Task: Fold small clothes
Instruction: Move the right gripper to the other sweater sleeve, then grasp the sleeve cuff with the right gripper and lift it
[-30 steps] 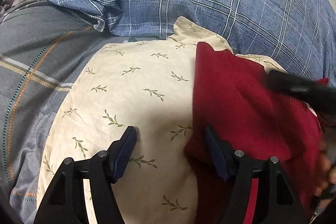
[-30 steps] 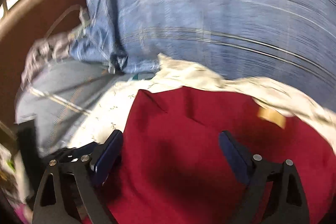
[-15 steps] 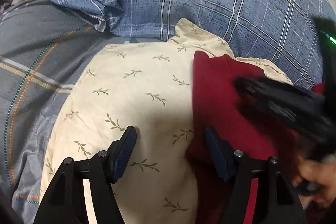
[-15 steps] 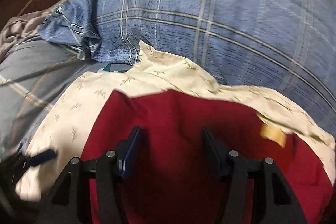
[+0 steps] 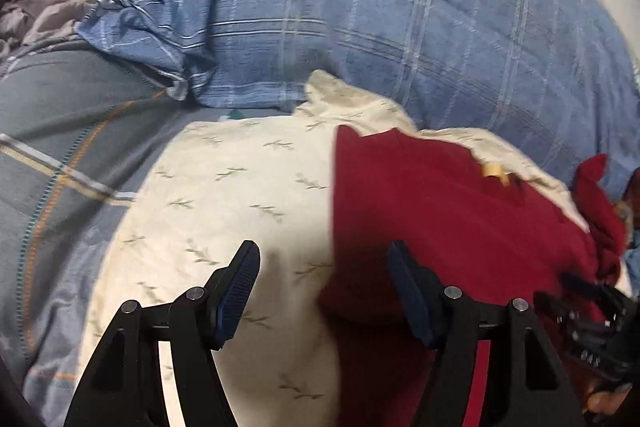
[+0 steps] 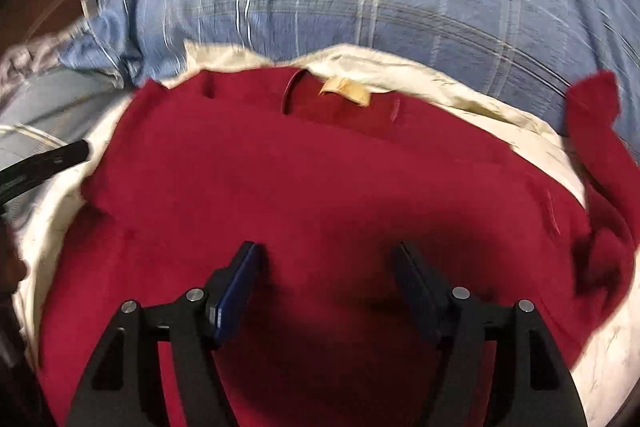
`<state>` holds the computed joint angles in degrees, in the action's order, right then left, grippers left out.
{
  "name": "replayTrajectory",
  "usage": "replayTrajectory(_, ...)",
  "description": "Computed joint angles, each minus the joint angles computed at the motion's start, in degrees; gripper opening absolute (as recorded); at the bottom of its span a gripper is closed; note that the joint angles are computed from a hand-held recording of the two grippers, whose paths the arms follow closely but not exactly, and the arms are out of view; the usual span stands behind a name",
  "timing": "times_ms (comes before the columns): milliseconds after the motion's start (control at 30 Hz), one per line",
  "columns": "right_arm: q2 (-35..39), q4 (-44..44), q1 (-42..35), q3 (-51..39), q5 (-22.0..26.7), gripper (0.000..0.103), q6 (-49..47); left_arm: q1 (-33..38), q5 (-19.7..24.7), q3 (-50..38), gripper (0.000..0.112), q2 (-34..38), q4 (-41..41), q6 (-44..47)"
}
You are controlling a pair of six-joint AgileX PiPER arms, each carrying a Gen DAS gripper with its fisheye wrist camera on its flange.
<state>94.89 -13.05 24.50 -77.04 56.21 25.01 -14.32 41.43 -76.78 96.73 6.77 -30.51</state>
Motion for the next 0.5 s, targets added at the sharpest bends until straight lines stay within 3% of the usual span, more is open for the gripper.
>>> replayTrajectory(100,-5.75,-2.77,-1.9,3.5,1.76,0.072,1.37,0.33,-0.26,0.34,0.066,0.3,-2.4,2.41)
replayTrajectory(233,-10.56,-2.0,-10.14,4.87,1.92,0.073,2.94,-0.42,0.15,-0.53,0.066,1.14,-1.73,2.14)
replayTrajectory(367,-11.19,4.85,-18.64,3.93,0.26,0.073,1.34,-1.45,0.3,-1.5,0.066,2.08,-0.5,1.65)
replayTrajectory(500,-8.73,3.06,-16.92,2.47,-1.94,0.073,1.88,-2.68,0.96,-2.79,0.066,3.71,1.68,0.46)
